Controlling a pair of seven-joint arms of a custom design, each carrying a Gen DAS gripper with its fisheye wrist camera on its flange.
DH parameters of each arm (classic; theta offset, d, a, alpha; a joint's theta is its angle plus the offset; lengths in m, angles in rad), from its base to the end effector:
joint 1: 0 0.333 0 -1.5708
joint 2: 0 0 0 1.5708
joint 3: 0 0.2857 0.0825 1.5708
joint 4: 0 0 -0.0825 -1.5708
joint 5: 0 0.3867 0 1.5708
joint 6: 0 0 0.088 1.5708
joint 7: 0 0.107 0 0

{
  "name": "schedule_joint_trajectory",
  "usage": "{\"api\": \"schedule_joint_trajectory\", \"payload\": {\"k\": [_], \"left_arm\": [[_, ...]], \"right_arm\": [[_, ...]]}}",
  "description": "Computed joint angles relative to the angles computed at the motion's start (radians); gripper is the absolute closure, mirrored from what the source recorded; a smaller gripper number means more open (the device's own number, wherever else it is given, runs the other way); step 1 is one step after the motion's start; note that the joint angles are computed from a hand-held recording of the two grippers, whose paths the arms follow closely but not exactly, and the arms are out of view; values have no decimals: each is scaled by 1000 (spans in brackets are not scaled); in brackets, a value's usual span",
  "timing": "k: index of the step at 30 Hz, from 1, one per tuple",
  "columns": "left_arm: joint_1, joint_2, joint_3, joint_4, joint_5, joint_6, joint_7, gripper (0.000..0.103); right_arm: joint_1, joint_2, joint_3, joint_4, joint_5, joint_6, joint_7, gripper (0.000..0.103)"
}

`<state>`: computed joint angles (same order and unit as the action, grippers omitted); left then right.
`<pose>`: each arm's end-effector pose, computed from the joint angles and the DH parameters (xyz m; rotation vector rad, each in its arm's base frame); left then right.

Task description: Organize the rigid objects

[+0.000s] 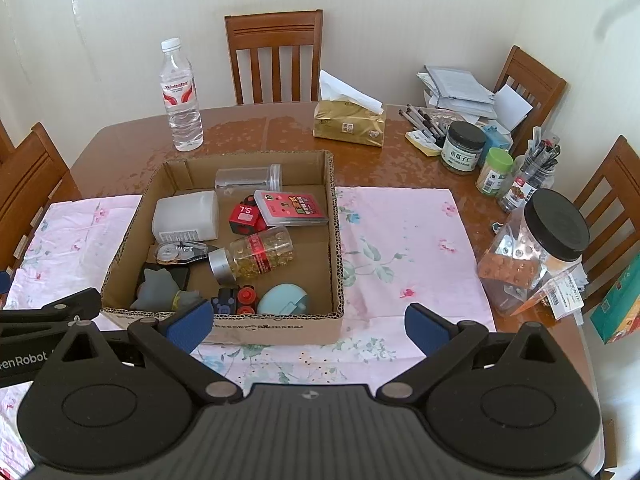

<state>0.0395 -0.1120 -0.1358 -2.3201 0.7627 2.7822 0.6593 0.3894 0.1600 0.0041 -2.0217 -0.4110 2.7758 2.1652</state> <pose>0.5291 -0.0829 0.4093 -1.9059 1.6123 -0.4942 0.5675 0.2545 0.4053 -1.9630 1.7072 -0.5542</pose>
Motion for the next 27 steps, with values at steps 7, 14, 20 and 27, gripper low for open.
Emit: {"api": "schedule_joint_trajectory", "payload": {"k": [7,14,20,27], "left_arm": [[1,-6,-1,-2,3,0,-8,1],[1,-9,-1,-4,-3,-4,-6,1],[2,-10,0,-4,-8,-4,-6,1],[2,-7,-1,-1,-7,-3,-8,1]], "right_arm": [[3,-1,0,2,-9,0,4,0],[4,3,1,6,-11,-4,4,0],[5,5,0,8,-8,-1,-1,0],[7,6,-1,10,-8,-2,-1,0]]}}
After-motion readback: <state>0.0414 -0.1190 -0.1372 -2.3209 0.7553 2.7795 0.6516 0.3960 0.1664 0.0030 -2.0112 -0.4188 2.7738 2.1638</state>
